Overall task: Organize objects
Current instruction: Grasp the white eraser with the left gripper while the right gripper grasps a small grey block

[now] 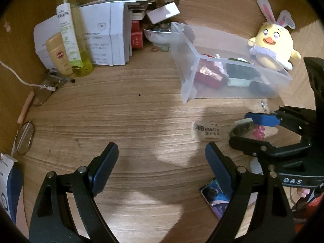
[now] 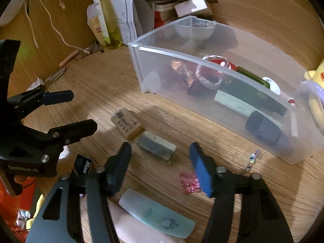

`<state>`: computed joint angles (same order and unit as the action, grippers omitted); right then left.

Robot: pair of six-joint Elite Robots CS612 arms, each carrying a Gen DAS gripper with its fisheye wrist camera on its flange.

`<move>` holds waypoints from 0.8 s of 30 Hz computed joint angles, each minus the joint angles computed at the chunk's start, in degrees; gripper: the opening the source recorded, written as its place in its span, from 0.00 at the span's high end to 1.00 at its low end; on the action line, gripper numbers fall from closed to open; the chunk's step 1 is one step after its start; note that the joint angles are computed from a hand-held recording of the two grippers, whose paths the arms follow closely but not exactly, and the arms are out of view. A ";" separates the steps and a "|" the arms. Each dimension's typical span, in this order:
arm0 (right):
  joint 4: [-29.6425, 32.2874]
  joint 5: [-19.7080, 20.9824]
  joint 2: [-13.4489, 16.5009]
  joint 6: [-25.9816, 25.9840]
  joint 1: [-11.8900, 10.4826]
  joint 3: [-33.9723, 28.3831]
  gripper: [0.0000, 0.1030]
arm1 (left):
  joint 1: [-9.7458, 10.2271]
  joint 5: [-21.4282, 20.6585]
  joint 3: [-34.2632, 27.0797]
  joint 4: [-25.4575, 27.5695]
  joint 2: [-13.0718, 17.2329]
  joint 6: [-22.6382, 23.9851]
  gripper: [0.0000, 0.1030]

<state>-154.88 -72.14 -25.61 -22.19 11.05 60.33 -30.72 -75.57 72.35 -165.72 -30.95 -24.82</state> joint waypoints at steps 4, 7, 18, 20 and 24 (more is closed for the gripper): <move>-0.87 -0.39 -0.20 -0.58 -0.02 0.50 0.67 | -0.04 -1.50 -1.14 1.08 0.56 1.11 0.14; -1.90 -1.28 -0.31 -0.72 -0.02 0.88 0.67 | -0.16 -2.34 -2.20 1.78 1.09 2.10 0.14; -4.24 -1.59 -1.10 1.29 -1.32 1.89 0.67 | -0.16 -4.53 -5.96 4.07 2.98 3.60 0.23; -4.62 -1.66 -1.21 1.72 -1.58 2.00 0.67 | -0.40 -3.53 -6.33 4.41 3.17 4.36 0.28; -5.38 -1.70 -1.36 2.35 -1.78 2.26 0.67 | -0.55 -2.80 -6.62 3.71 3.40 4.85 0.47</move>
<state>-160.26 -73.85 -26.97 -19.84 9.27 62.59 -31.27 -78.36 65.73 -162.01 -27.56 -19.98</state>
